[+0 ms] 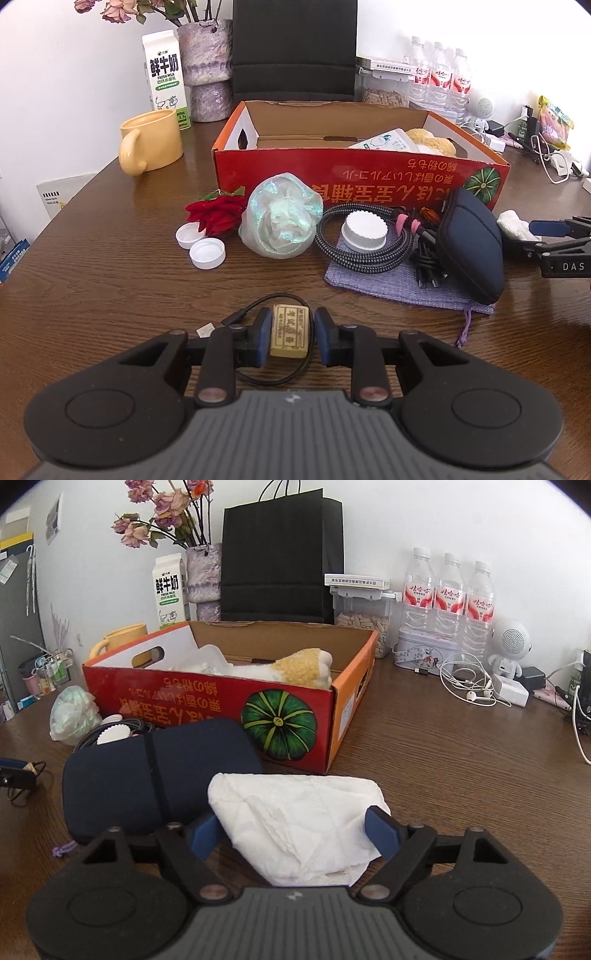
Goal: Organize objects
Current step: 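Grasp the white tissue with the right gripper and lift it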
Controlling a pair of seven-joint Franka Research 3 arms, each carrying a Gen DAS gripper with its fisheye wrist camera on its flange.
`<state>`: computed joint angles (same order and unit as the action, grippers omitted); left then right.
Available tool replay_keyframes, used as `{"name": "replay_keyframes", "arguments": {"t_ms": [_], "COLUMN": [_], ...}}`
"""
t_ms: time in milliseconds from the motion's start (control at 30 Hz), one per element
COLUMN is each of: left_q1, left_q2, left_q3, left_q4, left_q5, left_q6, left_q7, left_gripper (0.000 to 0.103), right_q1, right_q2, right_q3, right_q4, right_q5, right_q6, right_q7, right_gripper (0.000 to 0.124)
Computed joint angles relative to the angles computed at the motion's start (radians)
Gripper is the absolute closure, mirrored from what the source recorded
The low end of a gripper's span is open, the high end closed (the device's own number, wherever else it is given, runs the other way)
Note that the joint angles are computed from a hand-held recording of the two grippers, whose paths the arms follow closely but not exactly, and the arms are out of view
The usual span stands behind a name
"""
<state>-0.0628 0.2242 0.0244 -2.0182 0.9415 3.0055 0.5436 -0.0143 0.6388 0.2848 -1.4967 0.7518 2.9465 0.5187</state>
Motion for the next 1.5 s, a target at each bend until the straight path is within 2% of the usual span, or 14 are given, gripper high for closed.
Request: {"name": "replay_keyframes", "arguments": {"t_ms": [100, 200, 267, 333, 400, 567, 700, 767, 833, 967, 1100, 1200, 1367, 1500], "left_q1": [0.003, 0.008, 0.010, 0.013, 0.013, 0.021, 0.024, 0.024, 0.024, 0.028, 0.032, 0.033, 0.037, 0.034], "left_q2": [-0.010, -0.019, -0.026, -0.032, -0.038, -0.049, -0.058, -0.062, -0.066, -0.066, -0.070, -0.070, -0.067, -0.067], "left_q3": [0.001, 0.000, 0.002, 0.003, 0.005, 0.004, 0.005, 0.007, 0.010, 0.004, -0.005, -0.007, -0.013, -0.011], "left_q4": [-0.013, -0.027, -0.036, -0.042, -0.048, -0.065, -0.078, -0.083, -0.085, -0.085, -0.089, -0.089, -0.090, -0.094], "left_q5": [0.000, -0.003, -0.001, 0.002, 0.012, 0.024, 0.034, 0.047, 0.062, 0.072, 0.062, 0.062, 0.042, 0.035], "left_q6": [0.013, 0.023, 0.031, 0.037, 0.042, 0.062, 0.073, 0.079, 0.081, 0.078, 0.072, 0.071, 0.070, 0.075], "left_q7": [-0.001, 0.002, -0.001, -0.003, -0.011, -0.019, -0.025, -0.036, -0.049, -0.059, -0.049, -0.048, -0.029, -0.026], "left_gripper": [0.077, 0.077, 0.077, 0.077, 0.077, 0.077, 0.077, 0.077, 0.077, 0.077, 0.077, 0.077, 0.077, 0.077], "right_q1": [-0.019, -0.005, -0.005, -0.040, -0.097, -0.169, -0.295, -0.397, -0.447, -0.384, -0.278, -0.157, -0.165, -0.135], "right_q2": [-0.025, -0.056, -0.079, -0.102, -0.125, -0.188, -0.195, -0.184, -0.183, -0.208, -0.199, -0.179, -0.170, -0.196], "right_q3": [0.036, 0.032, 0.043, 0.098, 0.178, 0.288, 0.440, 0.548, 0.592, 0.494, 0.342, 0.200, 0.235, 0.211], "right_q4": [-0.044, -0.098, -0.143, -0.196, -0.251, -0.368, -0.419, -0.439, -0.455, -0.439, -0.351, -0.289, -0.307, -0.331], "right_q5": [0.028, 0.037, 0.046, 0.059, 0.073, 0.048, 0.034, 0.027, 0.007, -0.042, -0.084, -0.150, -0.019, 0.043], "right_q6": [0.034, 0.088, 0.142, 0.202, 0.251, 0.294, 0.308, 0.313, 0.312, 0.267, 0.077, -0.010, 0.061, 0.079], "right_q7": [-0.036, -0.029, -0.030, -0.061, -0.097, -0.086, -0.093, -0.104, -0.100, -0.023, 0.025, 0.108, -0.032, -0.080], "right_gripper": [0.068, 0.075, 0.088, 0.096, 0.099, 0.097, 0.067, 0.047, 0.021, 0.021, 0.021, 0.021, 0.021, 0.028]}}
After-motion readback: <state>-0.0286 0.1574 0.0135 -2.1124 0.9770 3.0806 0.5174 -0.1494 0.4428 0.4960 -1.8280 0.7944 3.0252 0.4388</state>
